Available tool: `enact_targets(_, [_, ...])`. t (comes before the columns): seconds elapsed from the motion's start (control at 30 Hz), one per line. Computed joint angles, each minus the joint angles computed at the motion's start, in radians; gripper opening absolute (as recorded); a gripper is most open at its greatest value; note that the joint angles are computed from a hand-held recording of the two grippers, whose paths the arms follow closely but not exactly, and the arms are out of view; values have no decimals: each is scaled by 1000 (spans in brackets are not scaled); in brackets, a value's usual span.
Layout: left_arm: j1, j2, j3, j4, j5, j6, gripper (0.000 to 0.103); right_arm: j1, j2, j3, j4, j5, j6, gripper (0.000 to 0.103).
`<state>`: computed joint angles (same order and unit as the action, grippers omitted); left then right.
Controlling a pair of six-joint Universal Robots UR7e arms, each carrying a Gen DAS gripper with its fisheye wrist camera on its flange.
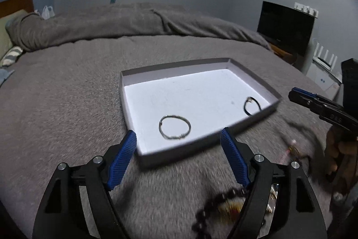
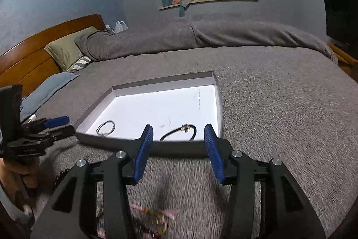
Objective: Organize jewelry
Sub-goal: 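Lower both bracelets into the white tray and open both tools, then grasp the pearl bracelet from the pile with the left tool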
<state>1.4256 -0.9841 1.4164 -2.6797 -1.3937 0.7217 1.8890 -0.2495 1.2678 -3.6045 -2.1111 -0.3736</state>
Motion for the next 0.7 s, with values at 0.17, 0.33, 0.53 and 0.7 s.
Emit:
enact_targets(0.17, [4,-62,101,-35,-28,72,78,4,-27,80,-48,-10,18,49])
enact_targets(0.33, [4,-109,178,-15,-70,143,78,1,-50,158,-85,-21,43,54])
enact_targets(0.53, [-13,-120,245,-18,-56,222,71,-3,-60,203,-99,-37,33,54])
enact_targets(0.7, [-23,-114,253,15,-37,272,66,-10,-70,226,-100,-29,44,54])
